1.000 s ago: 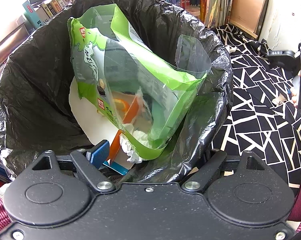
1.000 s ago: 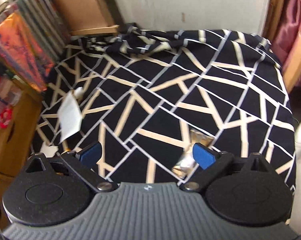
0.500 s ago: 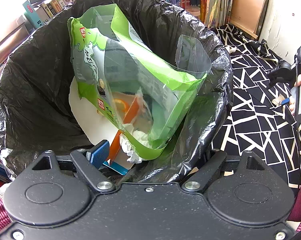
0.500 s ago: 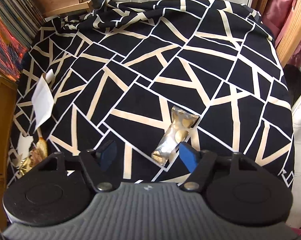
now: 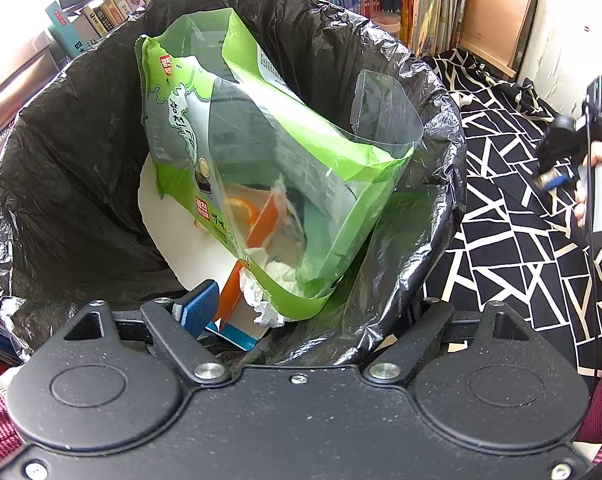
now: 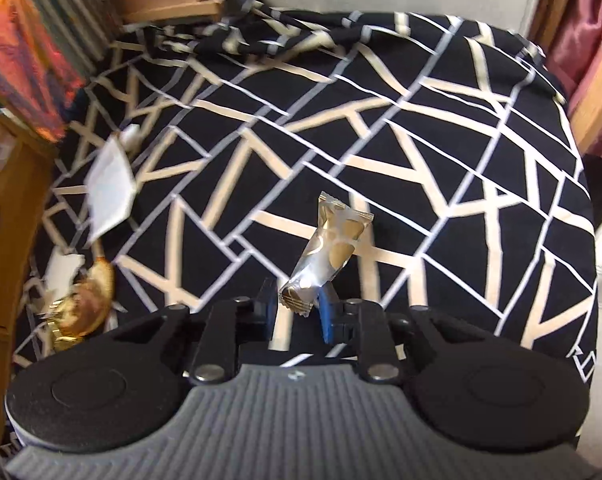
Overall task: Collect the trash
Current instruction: 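Grasp the clear snack wrapper with the right gripper and lift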
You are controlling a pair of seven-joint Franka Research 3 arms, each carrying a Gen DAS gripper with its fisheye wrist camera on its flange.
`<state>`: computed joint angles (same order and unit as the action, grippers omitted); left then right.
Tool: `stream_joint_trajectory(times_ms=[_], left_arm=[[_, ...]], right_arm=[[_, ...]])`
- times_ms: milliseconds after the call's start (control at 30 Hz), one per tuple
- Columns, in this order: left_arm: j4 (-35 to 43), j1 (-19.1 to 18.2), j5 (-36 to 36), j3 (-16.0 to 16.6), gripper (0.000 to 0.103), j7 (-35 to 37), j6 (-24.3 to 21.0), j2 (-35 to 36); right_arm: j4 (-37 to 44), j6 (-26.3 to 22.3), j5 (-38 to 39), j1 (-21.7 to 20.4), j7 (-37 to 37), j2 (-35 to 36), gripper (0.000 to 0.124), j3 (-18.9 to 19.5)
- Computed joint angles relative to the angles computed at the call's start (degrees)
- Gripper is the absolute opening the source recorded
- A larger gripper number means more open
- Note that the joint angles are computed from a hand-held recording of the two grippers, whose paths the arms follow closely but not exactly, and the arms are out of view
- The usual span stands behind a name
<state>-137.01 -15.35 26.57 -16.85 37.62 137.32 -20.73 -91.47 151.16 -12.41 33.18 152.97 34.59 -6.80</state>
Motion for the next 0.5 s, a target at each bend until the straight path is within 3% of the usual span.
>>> stream_joint_trajectory(times_ms=[300,500], left_arm=[[0.02,-0.06,-0.09,0.04,0.083,0.04,-0.04,-0.01],[-0.04,-0.02,-0.02,0.0,0.084,-0.04,-0.02,-0.07]], right_arm=[[-4.8,14.98,5.93,-1.09,-10.86,-5.26,0.027,4.97],[-8.6,24.47,13.33,-5.53,-25.05,-9.36,0.027,13.23]])
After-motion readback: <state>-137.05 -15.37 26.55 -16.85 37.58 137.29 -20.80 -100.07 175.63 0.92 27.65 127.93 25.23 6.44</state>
